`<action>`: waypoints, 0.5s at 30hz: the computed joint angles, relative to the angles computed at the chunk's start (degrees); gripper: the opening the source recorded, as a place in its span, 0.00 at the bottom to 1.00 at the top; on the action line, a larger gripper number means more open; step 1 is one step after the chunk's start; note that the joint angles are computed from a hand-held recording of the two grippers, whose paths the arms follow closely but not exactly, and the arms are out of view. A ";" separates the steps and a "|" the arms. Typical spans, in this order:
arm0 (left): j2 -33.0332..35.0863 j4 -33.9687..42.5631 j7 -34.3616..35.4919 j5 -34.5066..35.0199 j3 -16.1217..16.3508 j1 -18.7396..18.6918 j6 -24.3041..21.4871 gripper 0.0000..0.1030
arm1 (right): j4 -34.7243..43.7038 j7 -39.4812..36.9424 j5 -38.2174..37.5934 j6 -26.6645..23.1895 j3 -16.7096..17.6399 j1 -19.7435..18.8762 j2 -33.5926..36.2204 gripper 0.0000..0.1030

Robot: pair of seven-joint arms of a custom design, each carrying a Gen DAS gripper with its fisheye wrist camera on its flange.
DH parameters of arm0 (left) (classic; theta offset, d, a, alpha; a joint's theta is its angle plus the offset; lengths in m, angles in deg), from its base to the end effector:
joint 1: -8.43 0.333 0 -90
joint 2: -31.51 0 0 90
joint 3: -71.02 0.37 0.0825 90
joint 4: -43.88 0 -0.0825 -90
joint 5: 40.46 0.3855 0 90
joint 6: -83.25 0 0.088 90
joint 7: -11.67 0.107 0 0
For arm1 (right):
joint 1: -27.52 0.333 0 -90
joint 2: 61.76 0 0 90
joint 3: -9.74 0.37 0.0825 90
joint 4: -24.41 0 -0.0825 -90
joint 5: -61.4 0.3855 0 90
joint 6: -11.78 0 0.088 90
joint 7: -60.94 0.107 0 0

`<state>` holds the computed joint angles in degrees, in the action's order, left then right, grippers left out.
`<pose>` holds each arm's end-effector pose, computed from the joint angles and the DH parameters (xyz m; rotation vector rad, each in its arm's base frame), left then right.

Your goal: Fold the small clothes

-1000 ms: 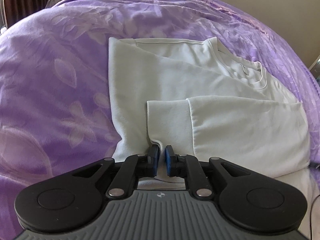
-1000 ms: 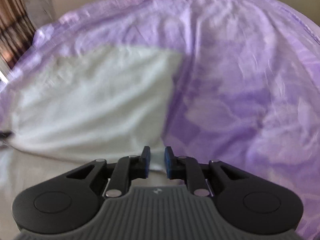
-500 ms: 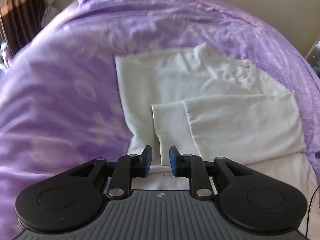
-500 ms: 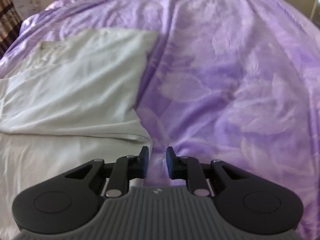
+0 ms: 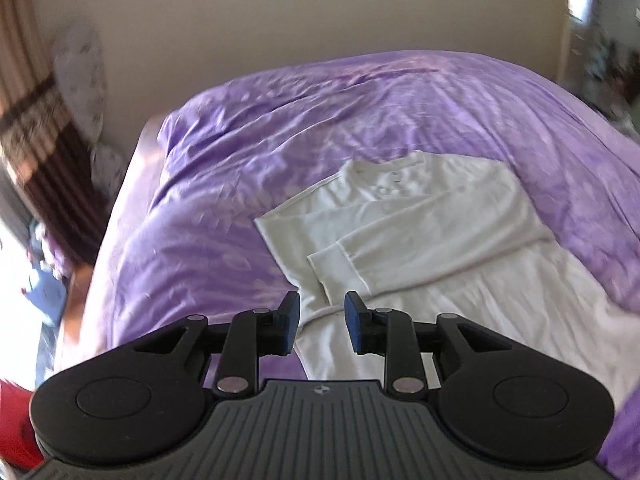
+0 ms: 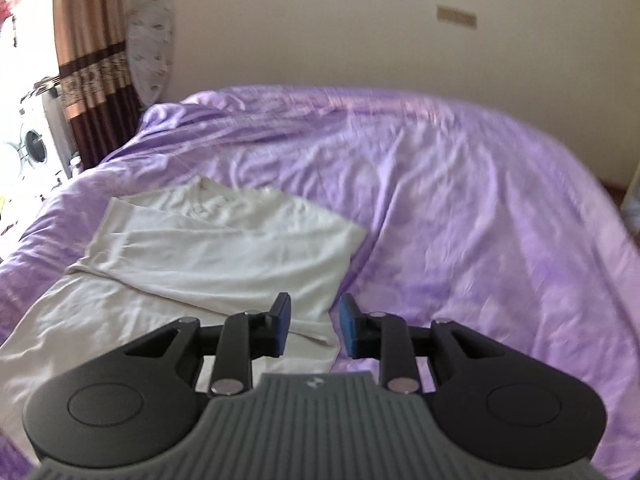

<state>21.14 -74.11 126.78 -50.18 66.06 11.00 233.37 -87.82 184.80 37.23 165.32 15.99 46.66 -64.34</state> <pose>0.5437 -0.0230 0.6537 -1.4178 2.0712 -0.6711 0.5299 0.2672 0.6355 -1.8437 1.5727 -0.6601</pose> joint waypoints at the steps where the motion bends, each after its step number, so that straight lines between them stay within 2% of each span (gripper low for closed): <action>1: -1.72 -1.09 1.46 0.12 0.07 -0.31 -0.12 0.31 | 0.14 -1.57 0.51 -1.54 0.17 0.28 -1.43 0.21; 11: -14.40 -11.77 15.20 1.32 1.50 -2.28 -7.06 0.33 | -0.22 -20.31 8.51 -20.76 1.86 4.06 -12.23 0.22; 15: -17.72 -15.92 21.35 0.74 2.41 -2.75 -10.31 0.33 | -3.72 -24.55 12.01 -24.04 2.15 5.76 -14.89 0.22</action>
